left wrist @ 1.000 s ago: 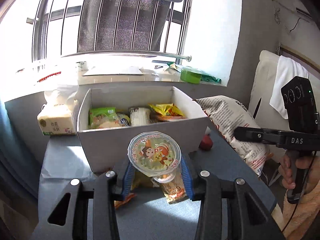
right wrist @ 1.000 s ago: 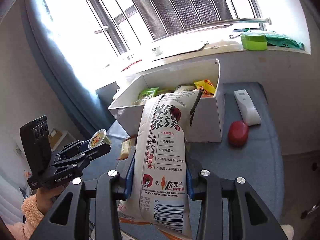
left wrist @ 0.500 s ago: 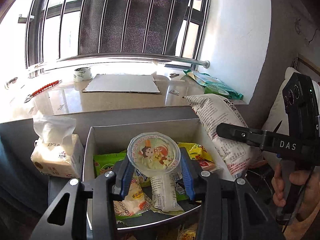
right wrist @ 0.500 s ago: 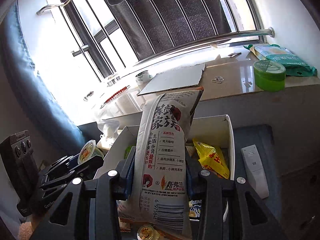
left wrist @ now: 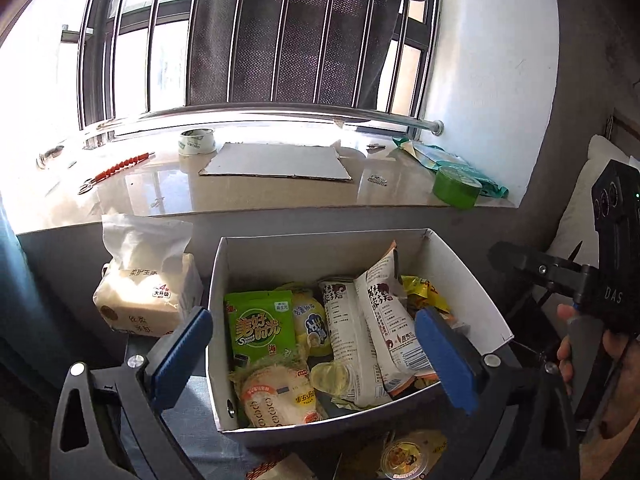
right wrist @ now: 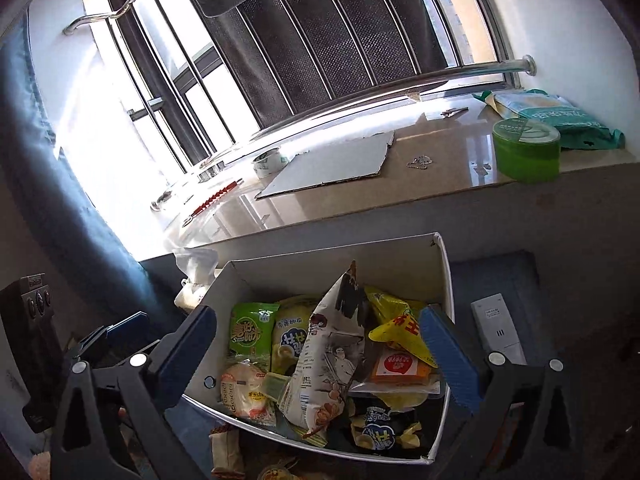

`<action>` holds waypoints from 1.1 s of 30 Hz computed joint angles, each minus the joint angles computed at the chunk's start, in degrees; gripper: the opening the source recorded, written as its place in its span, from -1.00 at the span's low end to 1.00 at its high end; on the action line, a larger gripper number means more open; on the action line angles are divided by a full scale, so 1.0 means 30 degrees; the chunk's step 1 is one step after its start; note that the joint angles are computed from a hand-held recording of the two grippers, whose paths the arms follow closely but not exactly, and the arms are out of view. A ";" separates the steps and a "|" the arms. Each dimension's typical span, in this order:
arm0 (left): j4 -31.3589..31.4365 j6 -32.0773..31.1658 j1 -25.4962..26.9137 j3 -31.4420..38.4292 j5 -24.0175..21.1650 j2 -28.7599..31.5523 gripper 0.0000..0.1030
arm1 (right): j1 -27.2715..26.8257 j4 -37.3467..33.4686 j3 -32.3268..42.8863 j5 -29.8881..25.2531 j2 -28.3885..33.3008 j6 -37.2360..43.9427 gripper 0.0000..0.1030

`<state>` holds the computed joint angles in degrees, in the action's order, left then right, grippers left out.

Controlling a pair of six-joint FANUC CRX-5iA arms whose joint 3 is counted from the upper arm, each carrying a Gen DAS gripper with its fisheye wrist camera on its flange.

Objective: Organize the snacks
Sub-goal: 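Move both tools back to the snacks beside the box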

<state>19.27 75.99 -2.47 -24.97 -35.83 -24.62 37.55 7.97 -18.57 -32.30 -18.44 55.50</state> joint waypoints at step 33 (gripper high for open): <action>-0.2763 0.5738 -0.1413 -0.7654 -0.3708 -1.2679 1.00 | 0.8621 0.8433 -1.0653 -0.1549 -0.7861 -0.6182 1.00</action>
